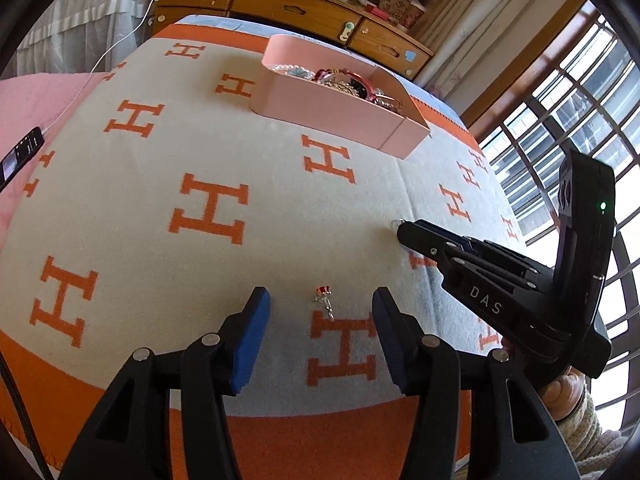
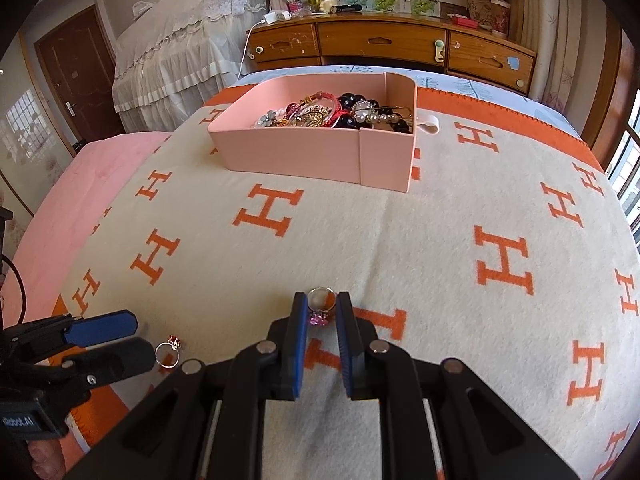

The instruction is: Organize jewelry

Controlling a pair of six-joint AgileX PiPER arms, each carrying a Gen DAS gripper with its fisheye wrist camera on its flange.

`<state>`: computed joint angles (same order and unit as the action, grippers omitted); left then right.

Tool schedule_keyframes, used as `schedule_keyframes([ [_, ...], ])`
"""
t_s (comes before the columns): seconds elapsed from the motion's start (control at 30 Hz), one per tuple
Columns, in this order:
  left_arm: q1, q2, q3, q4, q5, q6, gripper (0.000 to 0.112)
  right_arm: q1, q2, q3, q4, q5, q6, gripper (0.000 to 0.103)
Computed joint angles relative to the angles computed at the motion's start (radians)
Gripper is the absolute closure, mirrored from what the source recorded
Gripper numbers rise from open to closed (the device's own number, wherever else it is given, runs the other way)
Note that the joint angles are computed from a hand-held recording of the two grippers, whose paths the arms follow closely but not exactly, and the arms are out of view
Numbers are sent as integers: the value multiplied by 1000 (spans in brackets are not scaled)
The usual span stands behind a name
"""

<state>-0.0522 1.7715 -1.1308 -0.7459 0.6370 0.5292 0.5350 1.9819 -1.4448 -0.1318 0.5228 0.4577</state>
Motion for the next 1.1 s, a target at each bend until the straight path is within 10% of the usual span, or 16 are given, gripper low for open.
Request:
schedule_keyframes([
  [0.37, -115, 4, -29, 254, -47, -207, 106, 10, -22, 40, -21, -30, 8, 89],
  [0.8, -78, -120, -1, 168, -45, -100, 109, 7, -136, 134, 80, -99, -109, 89],
  [1.1, 20, -70, -311, 126, 168, -45, 109, -86, -161, -118, 334, 127, -337, 89],
])
